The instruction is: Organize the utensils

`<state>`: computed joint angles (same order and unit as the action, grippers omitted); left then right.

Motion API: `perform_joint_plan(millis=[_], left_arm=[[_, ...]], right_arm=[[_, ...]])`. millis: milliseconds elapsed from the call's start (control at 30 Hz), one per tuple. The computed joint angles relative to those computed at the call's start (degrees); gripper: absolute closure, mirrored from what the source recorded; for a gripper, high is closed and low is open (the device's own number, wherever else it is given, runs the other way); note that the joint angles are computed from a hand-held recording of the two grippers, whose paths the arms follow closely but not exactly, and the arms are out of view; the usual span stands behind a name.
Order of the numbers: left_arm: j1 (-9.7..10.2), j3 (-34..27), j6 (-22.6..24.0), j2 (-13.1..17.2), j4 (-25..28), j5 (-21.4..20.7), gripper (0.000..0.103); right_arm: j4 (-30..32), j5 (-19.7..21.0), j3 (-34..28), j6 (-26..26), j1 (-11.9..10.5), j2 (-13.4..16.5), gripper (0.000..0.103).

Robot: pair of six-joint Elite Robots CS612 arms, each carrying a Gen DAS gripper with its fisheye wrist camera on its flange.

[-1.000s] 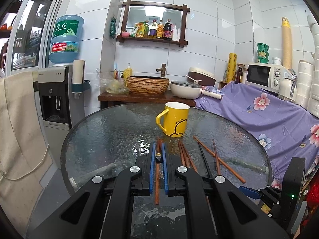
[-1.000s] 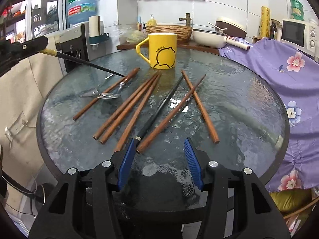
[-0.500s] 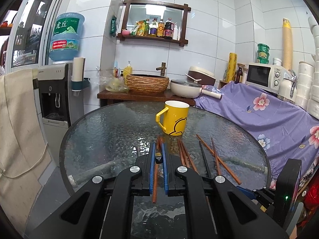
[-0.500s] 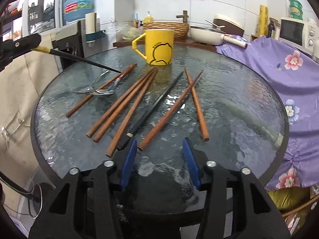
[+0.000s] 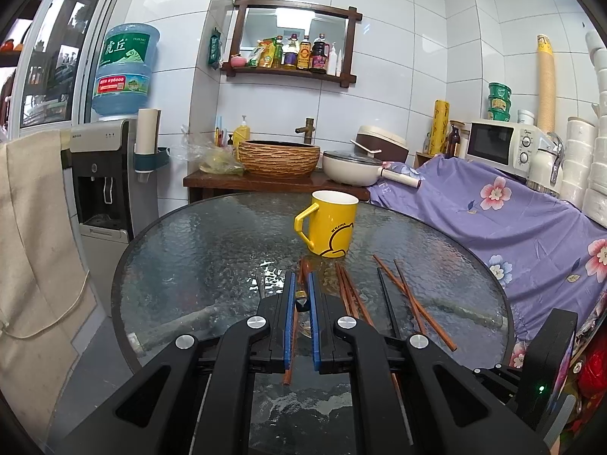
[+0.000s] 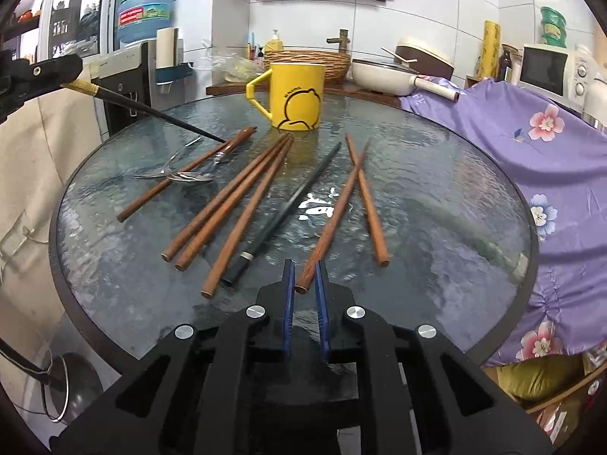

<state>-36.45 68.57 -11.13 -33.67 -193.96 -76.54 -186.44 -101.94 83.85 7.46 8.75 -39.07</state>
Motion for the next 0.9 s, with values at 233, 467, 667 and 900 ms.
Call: perform_joint_plan(millis=[233,467,667,900], left_arm=[[-0.1,0.01,-0.35,-0.04,0.26,0.2,0.096],[-0.2,0.15,-0.52,-0.1,0.15,0.22,0.096],[-0.29,0.39,-0.52,-0.13,-0.03,0.18,0.096],[-0.39,0.55,-0.27,-0.15,-0.73,0.21,0.096]], right_arm=[[-1.1,-2.3,0.31,1.58,0.23,0.2,0.084],[0.09,-2.44,0.19,2.33,0.32,-0.01,0.094],[-0.68,0.12,0.76,1.76,-0.26,-0.27,0.095],[-3.95,2.72,1.78,0.02,-0.92,-1.02,0.095]])
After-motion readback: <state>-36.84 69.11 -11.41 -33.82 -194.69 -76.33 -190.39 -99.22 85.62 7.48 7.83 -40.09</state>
